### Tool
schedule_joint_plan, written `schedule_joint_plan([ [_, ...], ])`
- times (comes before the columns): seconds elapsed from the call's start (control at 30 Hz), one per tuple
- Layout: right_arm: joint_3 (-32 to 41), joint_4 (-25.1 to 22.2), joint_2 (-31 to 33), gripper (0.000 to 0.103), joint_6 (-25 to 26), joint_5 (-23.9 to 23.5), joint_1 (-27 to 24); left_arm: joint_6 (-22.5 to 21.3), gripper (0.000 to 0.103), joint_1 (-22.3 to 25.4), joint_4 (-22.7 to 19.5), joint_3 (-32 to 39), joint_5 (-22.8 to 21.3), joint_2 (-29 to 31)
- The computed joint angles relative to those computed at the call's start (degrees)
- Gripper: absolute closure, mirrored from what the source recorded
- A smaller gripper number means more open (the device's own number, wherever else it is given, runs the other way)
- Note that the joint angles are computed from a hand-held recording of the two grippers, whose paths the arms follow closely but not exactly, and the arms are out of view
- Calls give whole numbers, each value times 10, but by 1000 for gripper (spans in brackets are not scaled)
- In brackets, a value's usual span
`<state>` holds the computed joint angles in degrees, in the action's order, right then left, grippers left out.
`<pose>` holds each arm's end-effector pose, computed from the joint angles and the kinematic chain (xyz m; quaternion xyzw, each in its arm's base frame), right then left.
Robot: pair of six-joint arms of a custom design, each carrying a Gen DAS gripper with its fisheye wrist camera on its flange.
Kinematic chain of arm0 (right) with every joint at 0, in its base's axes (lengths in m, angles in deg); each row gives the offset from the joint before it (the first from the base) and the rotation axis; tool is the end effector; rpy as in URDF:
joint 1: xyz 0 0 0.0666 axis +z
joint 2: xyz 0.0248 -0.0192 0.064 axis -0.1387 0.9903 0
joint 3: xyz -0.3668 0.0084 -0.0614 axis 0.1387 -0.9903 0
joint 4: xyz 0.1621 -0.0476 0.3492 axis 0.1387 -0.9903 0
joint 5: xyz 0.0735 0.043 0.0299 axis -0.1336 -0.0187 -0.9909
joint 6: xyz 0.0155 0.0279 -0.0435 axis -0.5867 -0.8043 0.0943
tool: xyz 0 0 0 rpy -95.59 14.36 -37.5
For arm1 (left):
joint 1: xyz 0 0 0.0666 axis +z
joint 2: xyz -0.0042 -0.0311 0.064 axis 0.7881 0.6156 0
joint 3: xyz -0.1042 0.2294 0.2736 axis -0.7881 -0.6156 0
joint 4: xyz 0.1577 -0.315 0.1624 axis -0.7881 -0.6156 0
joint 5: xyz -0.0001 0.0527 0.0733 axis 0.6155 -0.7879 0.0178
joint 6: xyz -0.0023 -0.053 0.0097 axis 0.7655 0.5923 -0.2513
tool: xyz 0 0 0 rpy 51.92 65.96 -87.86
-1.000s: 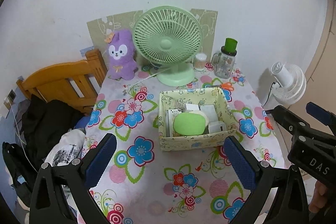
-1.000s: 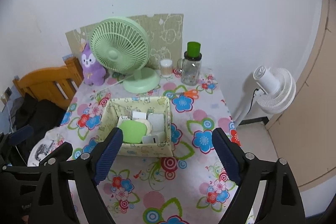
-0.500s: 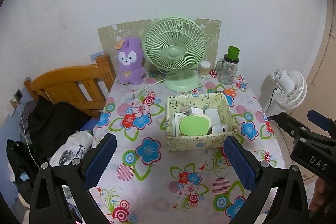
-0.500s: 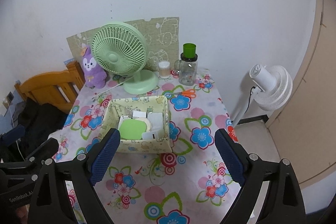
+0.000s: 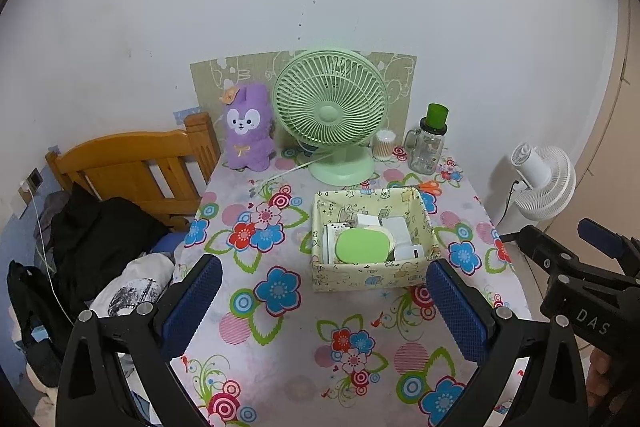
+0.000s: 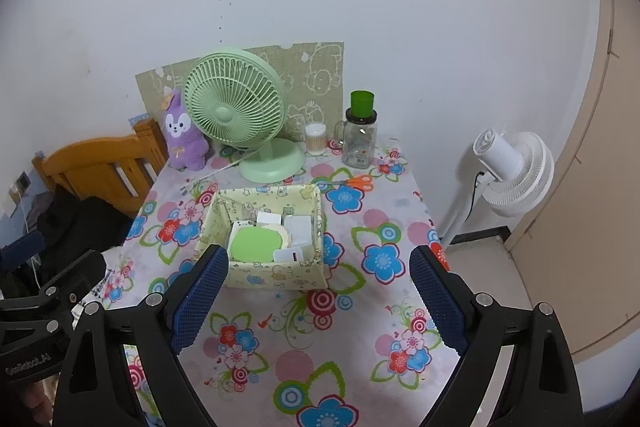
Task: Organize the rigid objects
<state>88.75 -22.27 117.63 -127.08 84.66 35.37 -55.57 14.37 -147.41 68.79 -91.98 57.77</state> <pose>0.3729 0.3204 0.6241 0.1101 0.9059 -0.0513 0.4058 0.4069 -0.3017 0.6320 0.1171 0.9096 -0.0513 0.3953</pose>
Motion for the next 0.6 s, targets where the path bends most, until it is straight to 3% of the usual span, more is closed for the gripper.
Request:
schedule_joint_plan([
  [0.6, 9, -1, 3, 9, 3, -2, 5, 10, 0, 2, 0, -12, -20, -8],
])
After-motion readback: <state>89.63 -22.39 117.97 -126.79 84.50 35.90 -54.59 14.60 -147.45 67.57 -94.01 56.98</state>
